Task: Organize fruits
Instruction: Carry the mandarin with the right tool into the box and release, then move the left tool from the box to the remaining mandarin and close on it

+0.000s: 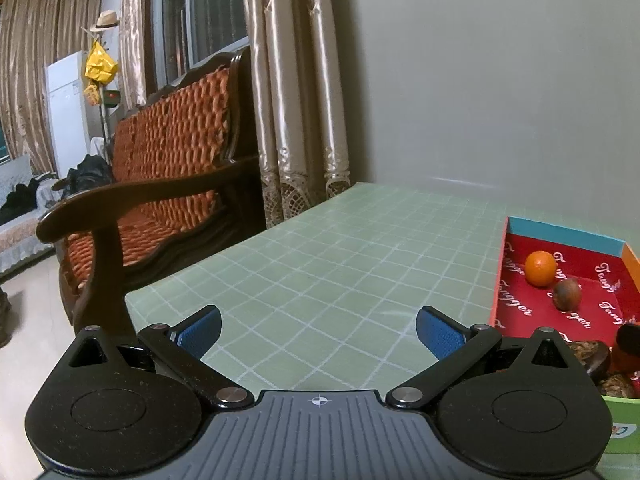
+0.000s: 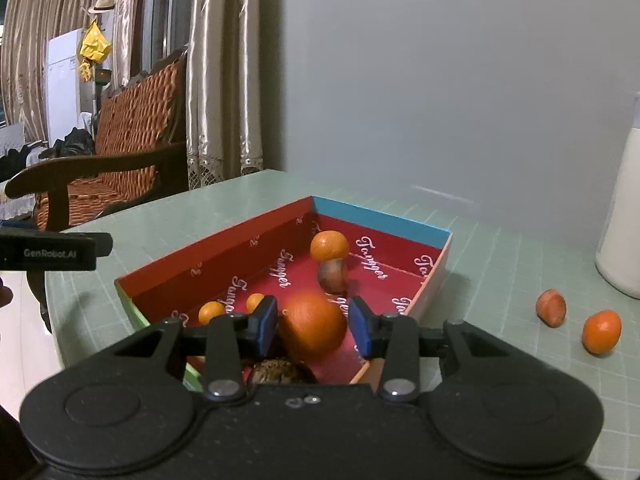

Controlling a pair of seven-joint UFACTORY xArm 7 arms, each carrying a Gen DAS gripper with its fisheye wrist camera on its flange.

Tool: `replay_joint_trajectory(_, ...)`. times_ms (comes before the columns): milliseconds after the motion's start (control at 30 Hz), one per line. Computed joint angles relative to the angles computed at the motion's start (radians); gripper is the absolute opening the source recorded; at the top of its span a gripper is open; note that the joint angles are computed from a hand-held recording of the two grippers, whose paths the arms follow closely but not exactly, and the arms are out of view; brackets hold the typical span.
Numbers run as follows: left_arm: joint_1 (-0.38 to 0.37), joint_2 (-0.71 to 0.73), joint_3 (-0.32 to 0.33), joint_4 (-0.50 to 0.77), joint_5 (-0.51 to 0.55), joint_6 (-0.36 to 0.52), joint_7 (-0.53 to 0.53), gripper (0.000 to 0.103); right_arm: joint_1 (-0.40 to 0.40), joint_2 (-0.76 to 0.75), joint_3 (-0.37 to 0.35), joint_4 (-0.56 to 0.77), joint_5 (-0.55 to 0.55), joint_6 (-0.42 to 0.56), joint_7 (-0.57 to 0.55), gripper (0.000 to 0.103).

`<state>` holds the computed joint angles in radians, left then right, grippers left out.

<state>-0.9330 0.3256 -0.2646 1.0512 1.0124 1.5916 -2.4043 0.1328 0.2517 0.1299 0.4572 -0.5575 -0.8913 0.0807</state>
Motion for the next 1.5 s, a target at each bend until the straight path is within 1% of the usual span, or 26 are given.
replay_joint_trajectory(33, -0.001, 0.007, 0.001, 0.008, 0.003, 0.002, 0.006, 0.103, 0.005, -0.003, -0.001, -0.008, 0.019, -0.014, -0.014, 0.048)
replay_joint_trajectory(100, -0.004, 0.016, 0.002, 0.018, 0.008, 0.005, 0.014, 0.103, -0.004, -0.005, -0.003, -0.010, 0.003, -0.026, -0.004, 0.055)
replay_joint_trajectory(200, -0.007, 0.027, 0.007, 0.030, 0.013, 0.002, 0.024, 0.103, 0.002, -0.002, -0.006, -0.014, 0.030, -0.048, -0.024, 0.057)
replay_joint_trajectory(367, -0.013, 0.043, 0.016, 0.054, 0.031, -0.012, 0.043, 0.103, -0.004, -0.007, -0.015, -0.023, 0.065, -0.082, -0.023, 0.063)
replay_joint_trajectory(467, -0.017, 0.059, 0.023, 0.080, 0.054, -0.019, 0.068, 0.103, -0.010, -0.017, -0.025, -0.036, 0.110, -0.100, -0.021, 0.066)
replay_joint_trajectory(500, -0.020, 0.064, 0.026, 0.091, 0.063, -0.020, 0.076, 0.103, -0.012, -0.019, -0.029, -0.040, 0.125, -0.100, -0.023, 0.069)
replay_joint_trajectory(600, -0.034, 0.092, 0.037, 0.139, 0.101, -0.016, 0.121, 0.103, -0.015, -0.030, -0.041, -0.053, 0.198, -0.092, -0.030, 0.072)
replay_joint_trajectory(700, -0.052, 0.126, 0.050, 0.199, 0.150, -0.025, 0.181, 0.103, -0.039, -0.043, -0.058, -0.059, 0.235, -0.075, -0.004, 0.072)
replay_joint_trajectory(867, -0.080, 0.188, 0.084, 0.317, 0.237, -0.080, 0.292, 0.103, -0.065, -0.040, -0.083, -0.070, 0.321, -0.077, -0.010, 0.074)
replay_joint_trajectory(1067, -0.111, 0.273, 0.137, 0.474, 0.295, -0.167, 0.416, 0.103, -0.089, -0.029, -0.109, -0.085, 0.447, -0.116, -0.048, 0.080)
replay_joint_trajectory(1267, -0.147, 0.387, 0.202, 0.663, 0.289, -0.237, 0.566, 0.103, -0.130, -0.016, -0.132, -0.093, 0.514, -0.156, -0.038, 0.080)
replay_joint_trajectory(1500, -0.167, 0.564, 0.269, 0.942, 0.203, -0.291, 0.761, 0.103, -0.185, -0.008, -0.158, -0.108, 0.522, -0.197, -0.027, 0.080)
